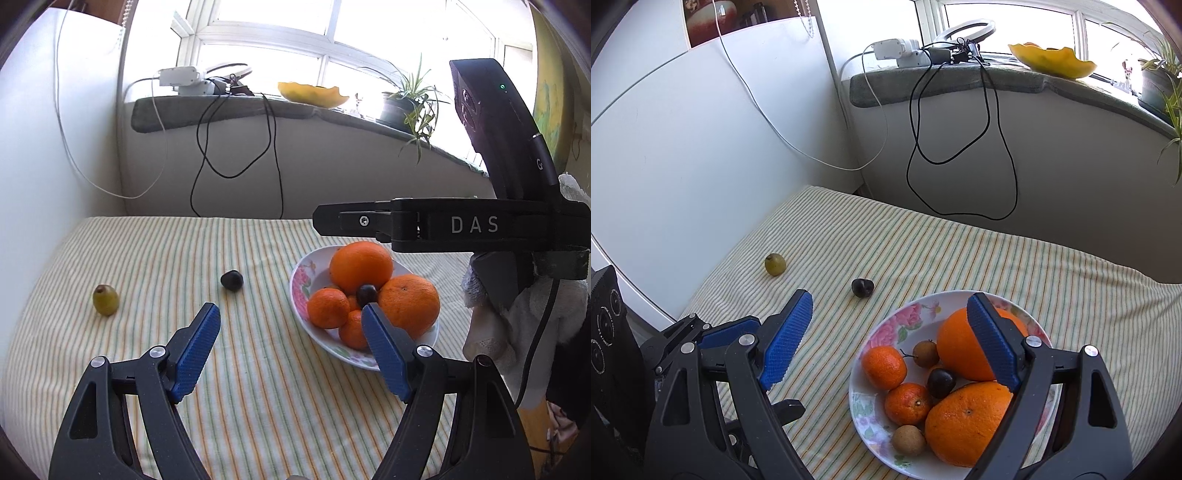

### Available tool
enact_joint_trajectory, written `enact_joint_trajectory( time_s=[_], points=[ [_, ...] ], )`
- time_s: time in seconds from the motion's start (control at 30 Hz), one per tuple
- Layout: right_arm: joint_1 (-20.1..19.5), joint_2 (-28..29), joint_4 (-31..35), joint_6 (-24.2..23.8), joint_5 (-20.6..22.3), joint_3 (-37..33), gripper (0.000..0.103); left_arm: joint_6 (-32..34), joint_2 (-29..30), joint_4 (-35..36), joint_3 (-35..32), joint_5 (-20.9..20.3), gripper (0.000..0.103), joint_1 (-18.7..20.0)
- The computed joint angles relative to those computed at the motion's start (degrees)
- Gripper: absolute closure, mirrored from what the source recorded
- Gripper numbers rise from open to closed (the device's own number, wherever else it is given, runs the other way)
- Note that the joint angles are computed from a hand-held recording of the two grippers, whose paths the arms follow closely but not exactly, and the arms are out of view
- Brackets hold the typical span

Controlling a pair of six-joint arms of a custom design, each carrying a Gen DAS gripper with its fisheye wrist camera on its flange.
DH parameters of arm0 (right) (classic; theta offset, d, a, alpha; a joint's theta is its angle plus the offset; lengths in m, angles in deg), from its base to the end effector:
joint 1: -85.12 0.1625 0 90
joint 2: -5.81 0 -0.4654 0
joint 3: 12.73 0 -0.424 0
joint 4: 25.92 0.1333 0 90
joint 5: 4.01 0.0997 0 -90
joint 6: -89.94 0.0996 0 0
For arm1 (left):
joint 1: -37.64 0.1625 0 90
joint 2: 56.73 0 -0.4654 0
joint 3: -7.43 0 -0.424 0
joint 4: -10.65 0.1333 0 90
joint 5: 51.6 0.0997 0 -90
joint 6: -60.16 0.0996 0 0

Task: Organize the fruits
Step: 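Withdraw both open tools from the plate toward the remaining fruit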

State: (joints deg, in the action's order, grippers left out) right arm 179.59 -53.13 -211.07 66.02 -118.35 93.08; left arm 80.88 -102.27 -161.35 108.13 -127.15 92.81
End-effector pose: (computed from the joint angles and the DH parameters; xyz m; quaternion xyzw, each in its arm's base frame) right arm 0.1437 -0.6549 0.2658 0.1352 -0.8859 0.3615 0.2571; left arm -0.2704 -0.6655 0.1056 0.4239 0.8674 -0.2435 0.0931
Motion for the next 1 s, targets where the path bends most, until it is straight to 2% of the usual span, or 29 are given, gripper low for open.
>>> enact_joint_trajectory(
  time_s=[1.0],
  points=[
    [0.8, 6.9, 7.6, -3.2, -3.6, -8.1, 0.015, -0.2, 0.1, 0.7, -4.6, 3.8, 0.024, 4.5]
  ],
)
